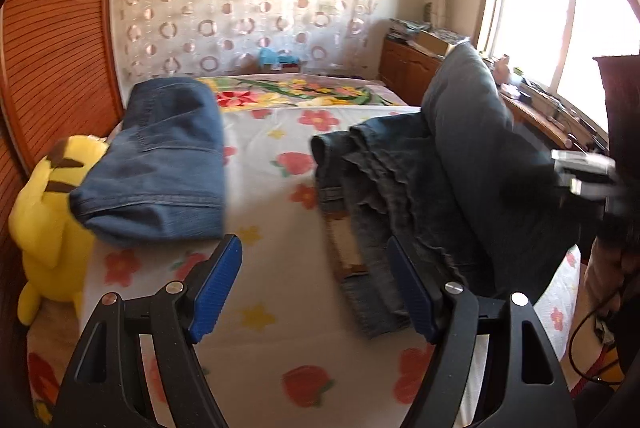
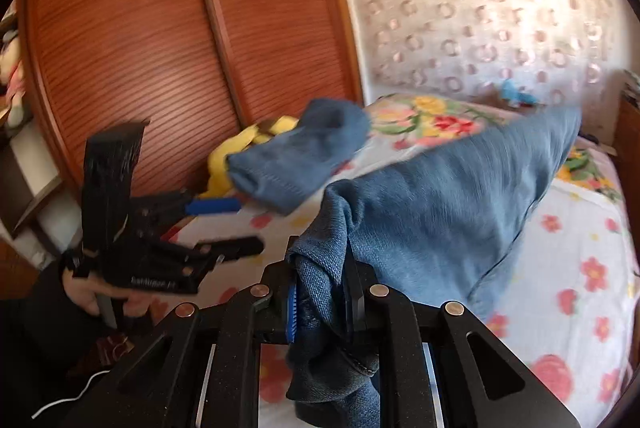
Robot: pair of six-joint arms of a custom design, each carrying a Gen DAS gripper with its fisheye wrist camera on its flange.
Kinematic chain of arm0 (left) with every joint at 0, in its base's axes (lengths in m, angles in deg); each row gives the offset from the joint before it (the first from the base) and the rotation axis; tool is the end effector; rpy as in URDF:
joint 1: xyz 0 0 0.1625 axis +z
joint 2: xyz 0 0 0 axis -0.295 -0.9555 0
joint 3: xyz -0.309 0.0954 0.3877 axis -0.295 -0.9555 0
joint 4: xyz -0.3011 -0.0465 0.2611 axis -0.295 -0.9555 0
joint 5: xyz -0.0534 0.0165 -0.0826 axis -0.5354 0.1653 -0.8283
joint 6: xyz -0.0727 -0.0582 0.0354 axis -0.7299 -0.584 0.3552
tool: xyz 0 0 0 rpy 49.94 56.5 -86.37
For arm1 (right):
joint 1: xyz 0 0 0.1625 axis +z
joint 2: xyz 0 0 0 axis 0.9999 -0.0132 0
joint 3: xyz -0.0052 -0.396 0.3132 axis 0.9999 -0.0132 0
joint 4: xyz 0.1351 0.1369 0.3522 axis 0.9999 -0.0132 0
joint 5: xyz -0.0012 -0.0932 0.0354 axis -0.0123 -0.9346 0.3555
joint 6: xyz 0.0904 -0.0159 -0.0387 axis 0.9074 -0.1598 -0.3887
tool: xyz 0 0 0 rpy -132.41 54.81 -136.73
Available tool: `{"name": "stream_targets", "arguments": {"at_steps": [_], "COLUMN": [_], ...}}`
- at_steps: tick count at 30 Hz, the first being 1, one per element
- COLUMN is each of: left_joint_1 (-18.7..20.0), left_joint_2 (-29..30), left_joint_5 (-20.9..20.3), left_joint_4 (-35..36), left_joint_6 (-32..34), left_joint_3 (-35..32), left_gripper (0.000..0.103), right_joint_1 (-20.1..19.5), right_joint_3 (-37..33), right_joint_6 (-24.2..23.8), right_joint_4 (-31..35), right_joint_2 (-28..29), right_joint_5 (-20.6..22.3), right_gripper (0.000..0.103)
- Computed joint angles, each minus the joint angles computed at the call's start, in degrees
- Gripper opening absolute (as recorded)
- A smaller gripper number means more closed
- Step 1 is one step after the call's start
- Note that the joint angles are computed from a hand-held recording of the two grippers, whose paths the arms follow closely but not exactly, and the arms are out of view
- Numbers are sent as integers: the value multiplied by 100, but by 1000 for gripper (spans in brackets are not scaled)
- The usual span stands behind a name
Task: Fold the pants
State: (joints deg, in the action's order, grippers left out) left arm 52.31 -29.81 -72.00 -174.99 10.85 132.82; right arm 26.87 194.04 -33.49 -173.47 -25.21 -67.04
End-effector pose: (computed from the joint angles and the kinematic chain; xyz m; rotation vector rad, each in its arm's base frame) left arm -0.1949 -0.4028 0.3099 0.4315 2.2880 -1.0635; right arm 0.3646 -0.4472 0.2488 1.5876 -2.5383 0.6682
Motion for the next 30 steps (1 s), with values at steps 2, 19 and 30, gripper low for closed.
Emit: {"name": "stream_targets", "arguments": {"at_steps": [2, 19, 30], "left_joint_1": [36, 84, 305], "left_joint_2": [-70, -231, 385], "left_joint_5": [47, 81, -744], "left_joint_4": [80, 42, -578], "left_joint_6": [-88, -160, 202], "left_joint_3": [9, 82, -93], "left_gripper": [76, 76, 76], "right_joint_1": [25, 56, -30], "right_joint_3": [-72, -82, -394], "right_joint_6": [-17, -5, -37], "right_joint_4": [255, 597, -589], "right_joint_2": [113, 146, 254], "right_joint_5": [1, -407, -1342], "right_gripper": [17, 57, 72]}}
